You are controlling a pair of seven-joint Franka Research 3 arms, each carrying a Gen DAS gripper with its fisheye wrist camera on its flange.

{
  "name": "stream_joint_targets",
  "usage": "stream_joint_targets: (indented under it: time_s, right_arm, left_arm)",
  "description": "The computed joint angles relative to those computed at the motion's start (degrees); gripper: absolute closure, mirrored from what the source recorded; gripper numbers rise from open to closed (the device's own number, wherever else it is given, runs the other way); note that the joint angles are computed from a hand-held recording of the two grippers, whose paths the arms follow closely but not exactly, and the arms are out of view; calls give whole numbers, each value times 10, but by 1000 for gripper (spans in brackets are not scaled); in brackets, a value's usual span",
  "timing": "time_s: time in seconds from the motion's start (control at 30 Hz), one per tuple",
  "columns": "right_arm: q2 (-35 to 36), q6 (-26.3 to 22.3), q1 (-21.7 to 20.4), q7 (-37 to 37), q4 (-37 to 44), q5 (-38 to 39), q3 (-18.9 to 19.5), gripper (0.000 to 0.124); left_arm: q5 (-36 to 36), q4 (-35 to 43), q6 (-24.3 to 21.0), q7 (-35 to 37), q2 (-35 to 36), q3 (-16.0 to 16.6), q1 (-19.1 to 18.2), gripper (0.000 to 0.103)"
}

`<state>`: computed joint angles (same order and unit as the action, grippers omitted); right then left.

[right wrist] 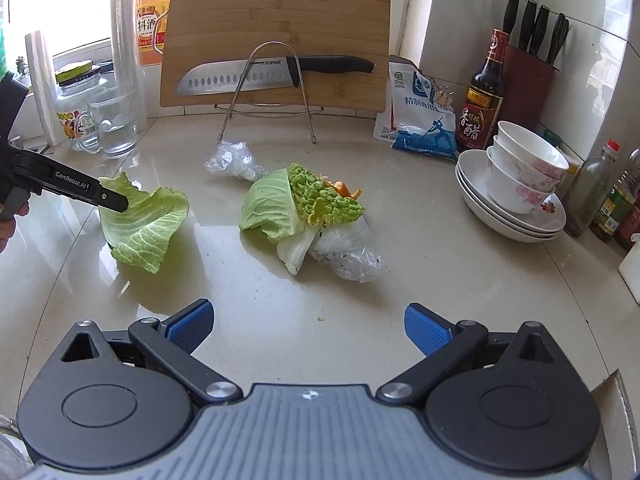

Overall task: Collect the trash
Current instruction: 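Close the left tool on the large cabbage leaf while the right tool grasps a smaller leaf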

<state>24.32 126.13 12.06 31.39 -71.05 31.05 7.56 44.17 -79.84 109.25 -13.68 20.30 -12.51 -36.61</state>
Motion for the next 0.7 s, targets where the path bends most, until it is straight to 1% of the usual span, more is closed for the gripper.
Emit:
stream_joint_targets:
  time_s: [0.07, 0.13, 0.17, 0.23, 0.3, 0.37, 0.43, 0.5, 0.57, 0.63, 0.7]
  right_arm:
    - [8, -6, 1, -8, 12, 2, 5, 21]
    - [12, -4, 4, -18, 19, 4, 8, 21]
    - [15, -4, 3, -26, 23, 8, 11, 21]
    - [25, -9, 6, -35, 38, 12, 15, 24]
    - [40, -19, 10, -42, 61, 10, 18, 34]
    - [56, -25, 15, -47, 82, 7, 21, 41]
    - [75, -32, 20, -53, 108, 3, 24, 47]
    - [103, -47, 28, -52, 148, -6, 25, 55]
    - [132, -65, 34, -50, 192, -15, 27, 58]
    - [161, -79, 42, -49, 236, -25, 29, 58]
    - [199, -99, 52, -42, 296, -40, 27, 58]
  left_arm:
    - [1, -8, 15, -5, -4, 0, 3, 76]
    - [3, -3, 11, -3, -1, 0, 1, 79]
    - [4, -1, 11, -2, -1, 0, 1, 85]
    - [10, 6, 6, 3, 0, 1, -3, 89]
    - [17, 25, -6, 19, 7, 1, -8, 93]
    - [24, 43, -12, 36, 13, 2, -14, 95]
    - [30, 68, -23, 59, 23, 5, -22, 95]
    - [36, 88, -29, 81, 30, 9, -28, 95]
    - [39, 109, -34, 107, 38, 12, -34, 96]
    - [40, 125, -38, 127, 45, 17, -39, 96]
    - [40, 133, -36, 137, 47, 21, -42, 96]
